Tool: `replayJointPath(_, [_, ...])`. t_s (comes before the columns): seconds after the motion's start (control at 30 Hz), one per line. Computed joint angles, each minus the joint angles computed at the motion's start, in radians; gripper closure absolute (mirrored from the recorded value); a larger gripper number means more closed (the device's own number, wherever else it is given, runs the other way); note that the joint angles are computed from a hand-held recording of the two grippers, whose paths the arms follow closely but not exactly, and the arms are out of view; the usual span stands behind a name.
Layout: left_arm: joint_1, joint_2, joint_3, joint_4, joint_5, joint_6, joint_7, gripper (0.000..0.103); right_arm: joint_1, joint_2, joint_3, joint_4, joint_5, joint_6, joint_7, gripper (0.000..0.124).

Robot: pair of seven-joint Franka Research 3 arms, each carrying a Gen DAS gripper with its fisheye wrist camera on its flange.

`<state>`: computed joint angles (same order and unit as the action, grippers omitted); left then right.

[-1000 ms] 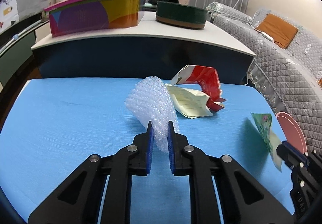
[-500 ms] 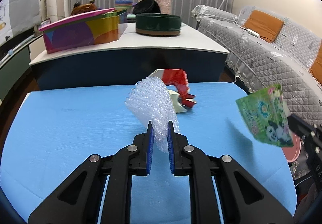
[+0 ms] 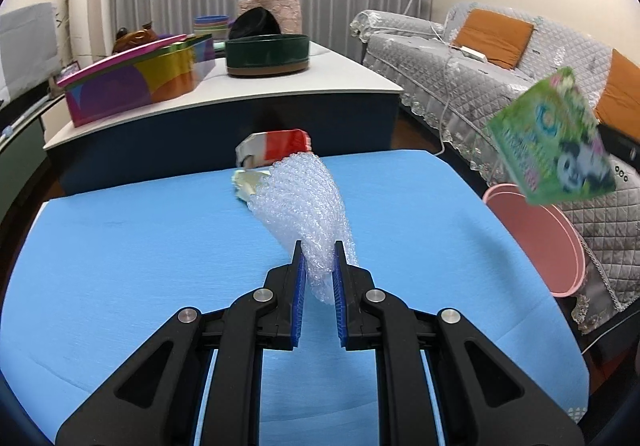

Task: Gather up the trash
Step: 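Carry the green packet and foam net over the pink bin with both tools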

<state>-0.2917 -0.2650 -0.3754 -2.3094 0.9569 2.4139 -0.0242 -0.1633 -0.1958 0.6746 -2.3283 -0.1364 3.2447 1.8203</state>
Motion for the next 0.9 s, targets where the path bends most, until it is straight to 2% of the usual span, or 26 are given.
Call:
replayJointPath(0.1, [-0.005, 0.025, -0.006, 0.034, 0.000, -0.008, 0.006, 0.090, 0.101, 0.001, -0.121, -0.002, 0.041, 0.002, -0.031, 0.124])
replayJointPath(0.23, [-0.018, 0.070, -0.007, 0.095, 0.010, -0.017, 0.027, 0.090, 0.282, 0.017, -0.319, 0.015, 0.119, -0.029, -0.111, 0.124])
replayJointPath(0.27, [-0.023, 0.085, -0.008, 0.115, 0.016, -0.021, 0.032, 0.090, 0.294, 0.018, -0.335, 0.021, 0.122, -0.041, -0.118, 0.124])
replayJointPath(0.43, [-0.053, 0.168, -0.001, 0.217, 0.048, -0.034, 0.051, 0.090, 0.335, 0.024, -0.408, 0.047, 0.130, -0.081, -0.138, 0.124])
replayJointPath(0.77, [-0.134, 0.331, 0.046, 0.419, 0.085, -0.026, 0.098, 0.090, 0.259, 0.032, -0.428, 0.075, 0.076, -0.091, -0.072, 0.124])
replayJointPath(0.9, [-0.172, 0.400, 0.069, 0.507, 0.092, -0.019, 0.133, 0.090, 0.260, 0.047, -0.472, 0.085, 0.084, -0.103, -0.060, 0.124])
